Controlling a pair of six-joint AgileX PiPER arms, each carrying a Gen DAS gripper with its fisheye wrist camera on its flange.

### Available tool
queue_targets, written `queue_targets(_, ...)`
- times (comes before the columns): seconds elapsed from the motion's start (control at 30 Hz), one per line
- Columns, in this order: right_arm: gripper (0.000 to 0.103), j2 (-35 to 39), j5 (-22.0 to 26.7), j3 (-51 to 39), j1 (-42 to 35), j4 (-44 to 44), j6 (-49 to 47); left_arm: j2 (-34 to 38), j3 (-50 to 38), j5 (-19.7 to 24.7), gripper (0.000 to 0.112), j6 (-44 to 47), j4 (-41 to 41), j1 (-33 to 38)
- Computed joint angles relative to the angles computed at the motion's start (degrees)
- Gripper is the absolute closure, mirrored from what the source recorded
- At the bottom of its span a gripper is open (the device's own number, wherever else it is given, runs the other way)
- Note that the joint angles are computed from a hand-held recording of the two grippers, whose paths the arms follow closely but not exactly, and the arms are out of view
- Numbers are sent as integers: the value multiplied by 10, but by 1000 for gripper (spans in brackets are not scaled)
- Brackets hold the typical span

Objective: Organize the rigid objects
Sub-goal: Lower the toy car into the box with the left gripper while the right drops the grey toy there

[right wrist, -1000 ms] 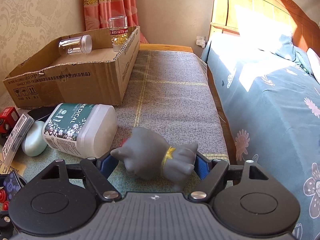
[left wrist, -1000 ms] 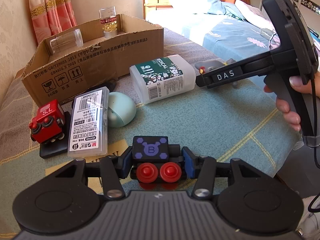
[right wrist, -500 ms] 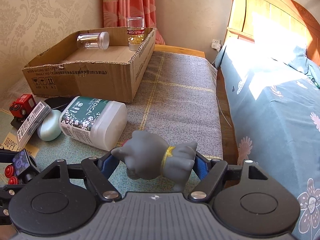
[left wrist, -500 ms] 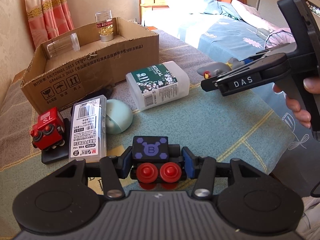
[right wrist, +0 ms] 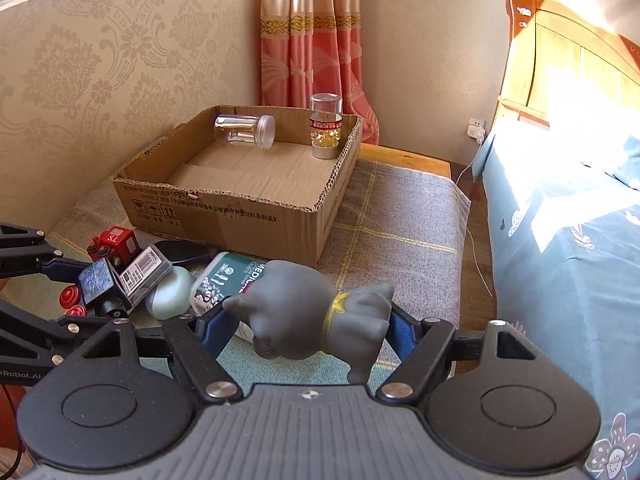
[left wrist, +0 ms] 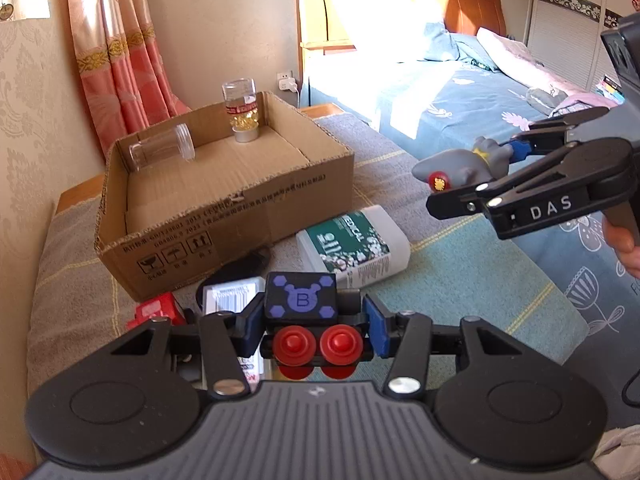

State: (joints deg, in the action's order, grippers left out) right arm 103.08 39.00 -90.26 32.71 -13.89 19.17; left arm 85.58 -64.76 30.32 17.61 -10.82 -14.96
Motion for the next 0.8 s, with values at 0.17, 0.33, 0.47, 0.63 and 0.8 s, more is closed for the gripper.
queue_targets(0.17,23,34,13,-78,2,6,-32,38,-79,-7,62,-34,37,22)
queue_targets(0.33,23,81,34,-167,3,24,-67,107,-185,6,62,-70,72,51)
queue_targets(0.47,23,119,57,-228,4,37,-82,164,-247,-7,60,-128,121,65)
queue_targets(0.63,23,155,79,-284,8,46,-85,160,-203,-100,10,-232,196,79)
queue_targets(0.8,23,182,102,-327,11,46,-88,127,-152,-112,10,-214,173,90)
